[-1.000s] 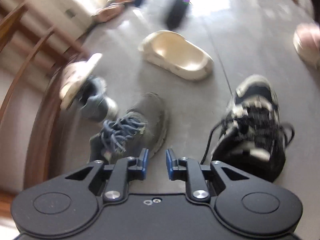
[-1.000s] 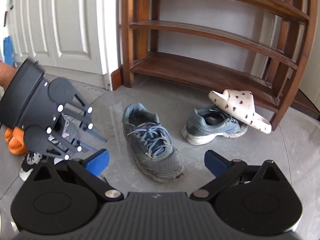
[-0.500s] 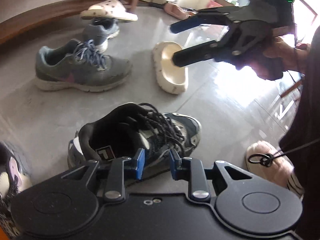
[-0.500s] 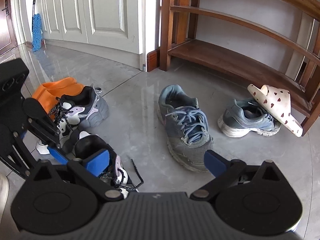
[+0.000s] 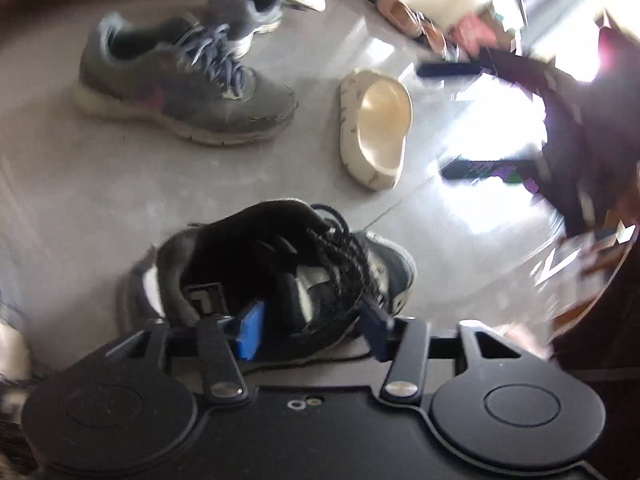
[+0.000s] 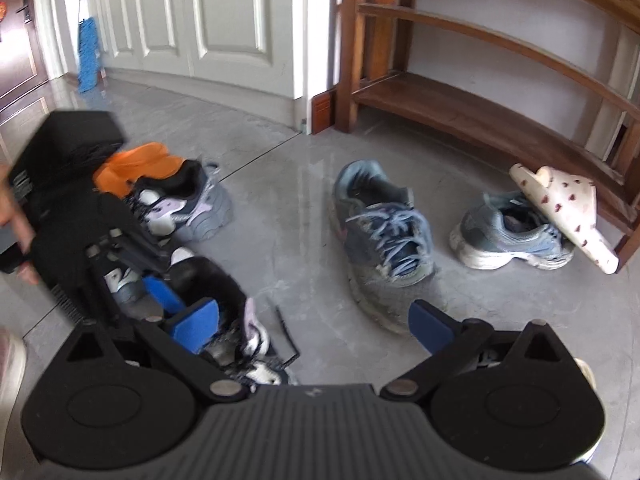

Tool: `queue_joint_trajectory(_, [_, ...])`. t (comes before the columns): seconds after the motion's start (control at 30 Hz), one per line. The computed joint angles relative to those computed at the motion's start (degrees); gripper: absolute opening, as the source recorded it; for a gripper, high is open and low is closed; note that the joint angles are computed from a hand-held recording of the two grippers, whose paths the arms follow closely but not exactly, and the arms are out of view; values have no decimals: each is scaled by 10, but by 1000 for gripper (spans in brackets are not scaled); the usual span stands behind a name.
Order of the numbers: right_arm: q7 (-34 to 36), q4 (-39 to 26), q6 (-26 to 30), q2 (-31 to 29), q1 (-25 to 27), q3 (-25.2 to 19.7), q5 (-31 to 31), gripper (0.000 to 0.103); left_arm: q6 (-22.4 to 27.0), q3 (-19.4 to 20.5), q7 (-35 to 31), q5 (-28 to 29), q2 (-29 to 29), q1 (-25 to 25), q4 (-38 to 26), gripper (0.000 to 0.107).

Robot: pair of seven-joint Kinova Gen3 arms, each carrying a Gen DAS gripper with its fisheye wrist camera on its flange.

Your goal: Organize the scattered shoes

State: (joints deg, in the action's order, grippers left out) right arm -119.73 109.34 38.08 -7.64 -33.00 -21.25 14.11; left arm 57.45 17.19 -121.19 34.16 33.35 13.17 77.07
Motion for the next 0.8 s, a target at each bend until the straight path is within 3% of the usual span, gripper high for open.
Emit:
queue_joint_trajectory(0.13, [93, 17, 12, 1, -89, 60, -24, 94, 0, 10, -57, 0, -10, -9, 9, 23])
queue_joint_trajectory(0.2, [140, 23, 16, 8, -93, 48, -29, 93, 3, 13, -80, -9, -17, -9, 11, 22])
queue_joint_trajectory(0.27, [179, 27, 10, 20, -65, 14, -45, 92, 6, 7, -80, 0, -18, -7, 13, 17])
queue_joint_trajectory(0.33, [199, 28, 6, 33, -68, 8, -45, 84, -2, 5, -78, 11, -19, -9, 19, 14])
queue_joint_trajectory(0.37, [201, 25, 8, 47, -70, 0, -33, 84, -6, 5, -78, 16, -20, -11, 22, 9])
queue_joint_trajectory(0.47, [171, 22, 8, 71, -81, -11, 11, 84, -8, 4, -92, 12, -24, -13, 19, 10])
queue_joint_trajectory(0.6, [147, 9, 5, 105, -95, 4, 8, 85, 5, 14, -88, -48, -19, 1, -21, 11])
queue_joint_trajectory(0.67, [104, 3, -6, 121, -113, 32, 3, 84, -7, -26, -97, -94, -39, 49, -30, 30])
queue_joint_trajectory(0.73, [85, 3, -32, 125, -90, 35, -33, 82, -29, -47, -107, -115, -68, 67, -15, 35])
queue_joint_trajectory(0.8, [74, -1, -50, 131, -81, 45, -59, 81, -53, -43, -94, -98, -99, 42, 14, 38])
